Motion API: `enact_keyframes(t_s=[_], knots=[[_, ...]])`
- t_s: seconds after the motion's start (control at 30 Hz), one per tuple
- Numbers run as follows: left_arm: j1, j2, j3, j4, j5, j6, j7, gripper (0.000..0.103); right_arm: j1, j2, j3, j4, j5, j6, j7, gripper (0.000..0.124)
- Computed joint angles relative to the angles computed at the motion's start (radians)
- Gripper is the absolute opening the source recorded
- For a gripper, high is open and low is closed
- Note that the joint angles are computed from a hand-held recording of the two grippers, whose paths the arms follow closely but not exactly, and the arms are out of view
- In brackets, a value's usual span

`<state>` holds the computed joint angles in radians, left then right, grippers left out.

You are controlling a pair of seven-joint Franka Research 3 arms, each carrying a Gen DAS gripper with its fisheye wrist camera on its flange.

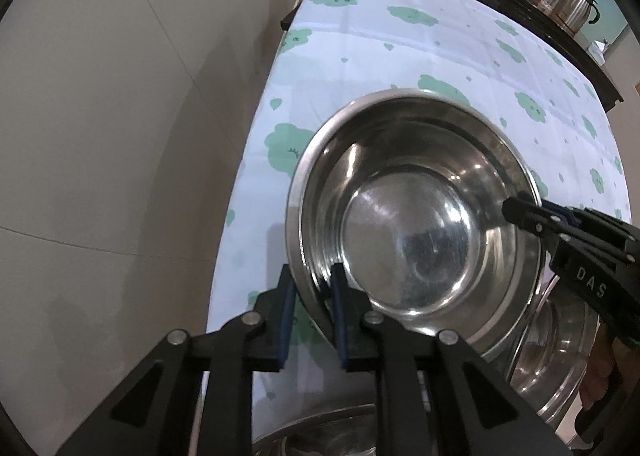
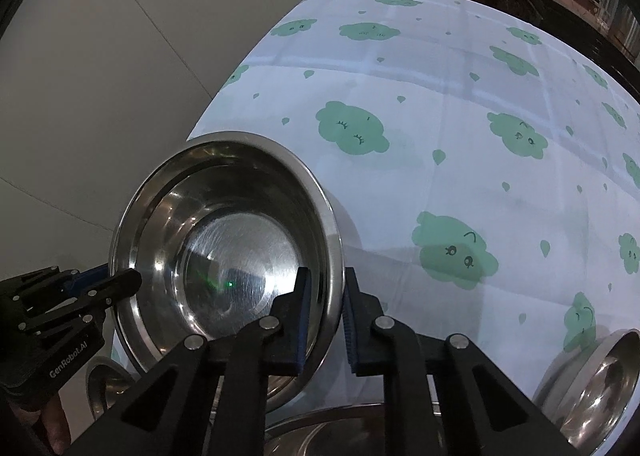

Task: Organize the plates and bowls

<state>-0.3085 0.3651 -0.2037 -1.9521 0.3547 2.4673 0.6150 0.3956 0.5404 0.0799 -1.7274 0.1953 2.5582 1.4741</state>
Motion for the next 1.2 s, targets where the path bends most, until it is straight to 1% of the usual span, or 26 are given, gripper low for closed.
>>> enact_keyframes(t_s=[0.37, 0.63, 1.2], knots=[[-0.005, -0.006, 0.004, -0.004, 0.015, 0.001, -0.013, 0.015, -0.001, -0.004, 0.001, 0.001, -0.002, 0.003, -0.008, 0.016], [-0.006, -0.027, 0.008, -0.015, 0.038, 0.004, -0.036, 0.015, 0.001, -0.022, 0.005, -0.014, 0.004, 0.030, -0.022, 0.016], [-0.001, -0.121, -0.001, -0.080, 0.070, -0.006, -0.078, 0.015, 0.010, -0.096, 0.015, -0.069, 0.012, 0.062, -0.035, 0.016]])
